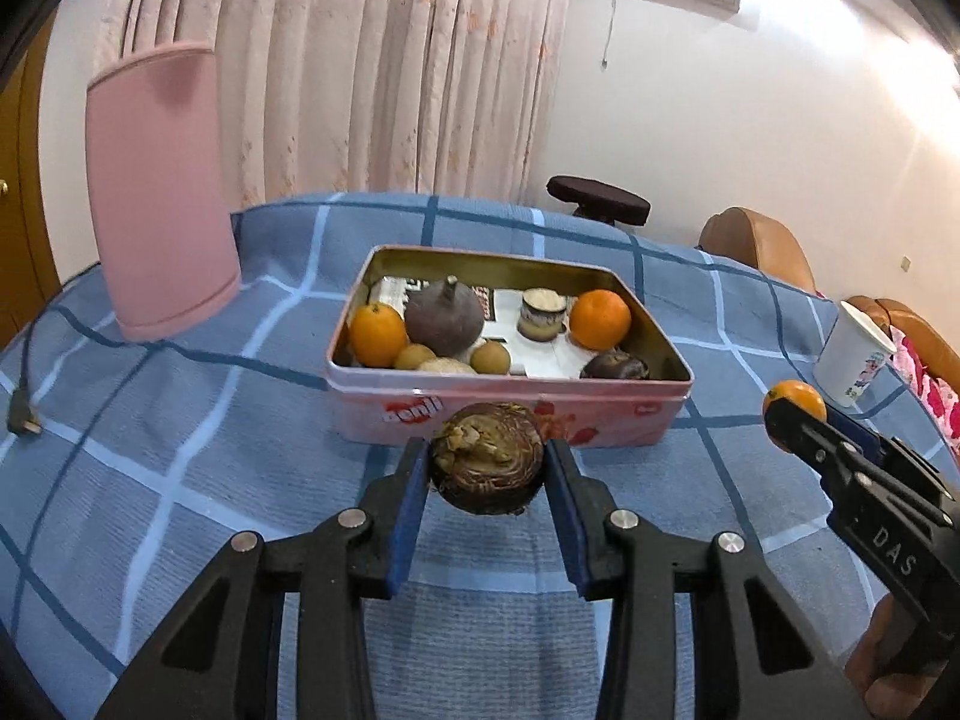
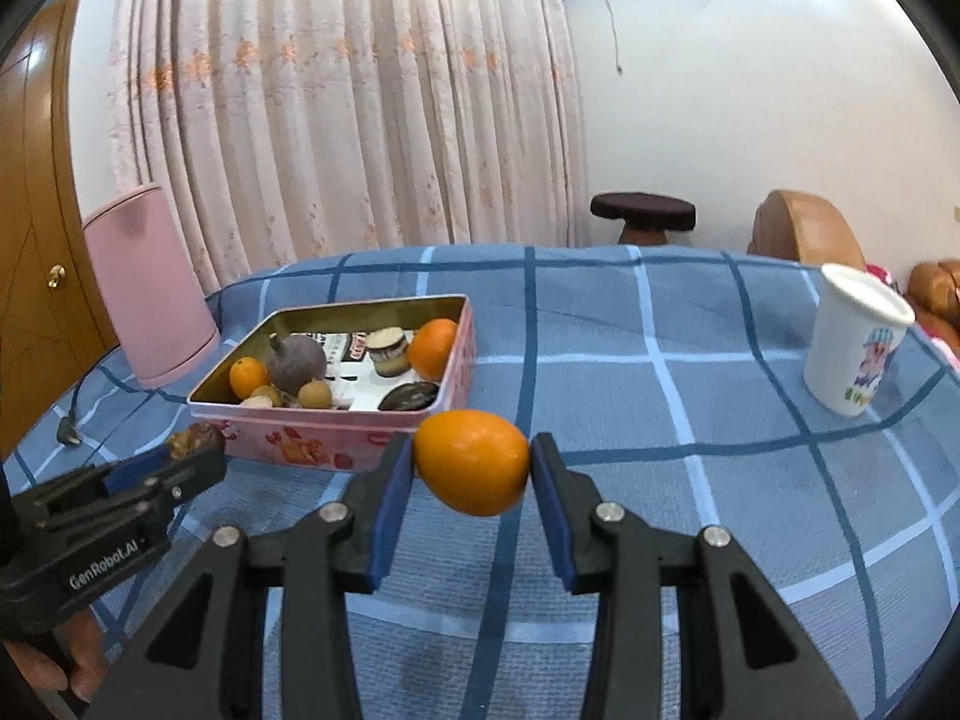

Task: Organize fruits
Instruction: 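Lift both held fruits and carry them over the pink tin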

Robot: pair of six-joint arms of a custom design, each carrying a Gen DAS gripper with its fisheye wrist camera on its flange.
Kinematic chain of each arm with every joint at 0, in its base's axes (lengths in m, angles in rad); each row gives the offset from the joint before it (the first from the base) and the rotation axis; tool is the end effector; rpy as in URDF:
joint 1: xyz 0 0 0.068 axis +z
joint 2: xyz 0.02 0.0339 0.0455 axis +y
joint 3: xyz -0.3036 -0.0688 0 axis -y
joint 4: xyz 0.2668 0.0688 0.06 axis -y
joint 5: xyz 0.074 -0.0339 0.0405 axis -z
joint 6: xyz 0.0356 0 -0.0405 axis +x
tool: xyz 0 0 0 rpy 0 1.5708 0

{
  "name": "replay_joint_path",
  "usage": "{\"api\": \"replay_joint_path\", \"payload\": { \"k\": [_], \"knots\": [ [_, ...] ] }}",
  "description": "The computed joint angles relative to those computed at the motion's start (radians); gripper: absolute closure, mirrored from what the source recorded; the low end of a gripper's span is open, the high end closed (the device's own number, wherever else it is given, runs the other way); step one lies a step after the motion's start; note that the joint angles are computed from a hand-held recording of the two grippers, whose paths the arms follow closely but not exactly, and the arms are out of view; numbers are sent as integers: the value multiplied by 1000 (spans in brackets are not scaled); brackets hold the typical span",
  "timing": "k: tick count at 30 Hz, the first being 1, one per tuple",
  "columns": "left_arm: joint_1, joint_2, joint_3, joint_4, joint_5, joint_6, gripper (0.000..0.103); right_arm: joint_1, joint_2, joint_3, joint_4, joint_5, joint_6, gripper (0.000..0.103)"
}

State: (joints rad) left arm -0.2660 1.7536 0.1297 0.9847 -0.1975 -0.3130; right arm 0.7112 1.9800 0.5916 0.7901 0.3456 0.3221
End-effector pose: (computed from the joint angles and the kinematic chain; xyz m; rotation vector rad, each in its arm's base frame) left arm 0.2029 -0.0480 0.0775 -0.1609 2.1918 -0.1066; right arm 0.2632 0.2108 0.0800 -0.2189 2.1270 0.2328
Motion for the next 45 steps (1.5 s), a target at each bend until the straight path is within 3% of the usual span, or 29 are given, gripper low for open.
{"api": "replay_joint_path", "payload": {
  "k": [15,24,36,45],
  "knots": [
    [33,-149,97,-146,-60,109,62,29,-50,89,-76,24,-45,60],
    [39,-125,110,-121,-55,120,62,44,-34,130,-68,37,-49,60],
    [7,-104,80,-90,-81,98,62,33,-17,70,-45,26,15,60],
    [-41,-89,43,-57,-125,84,62,78,-28,27,-13,79,14,60]
  ]
}}
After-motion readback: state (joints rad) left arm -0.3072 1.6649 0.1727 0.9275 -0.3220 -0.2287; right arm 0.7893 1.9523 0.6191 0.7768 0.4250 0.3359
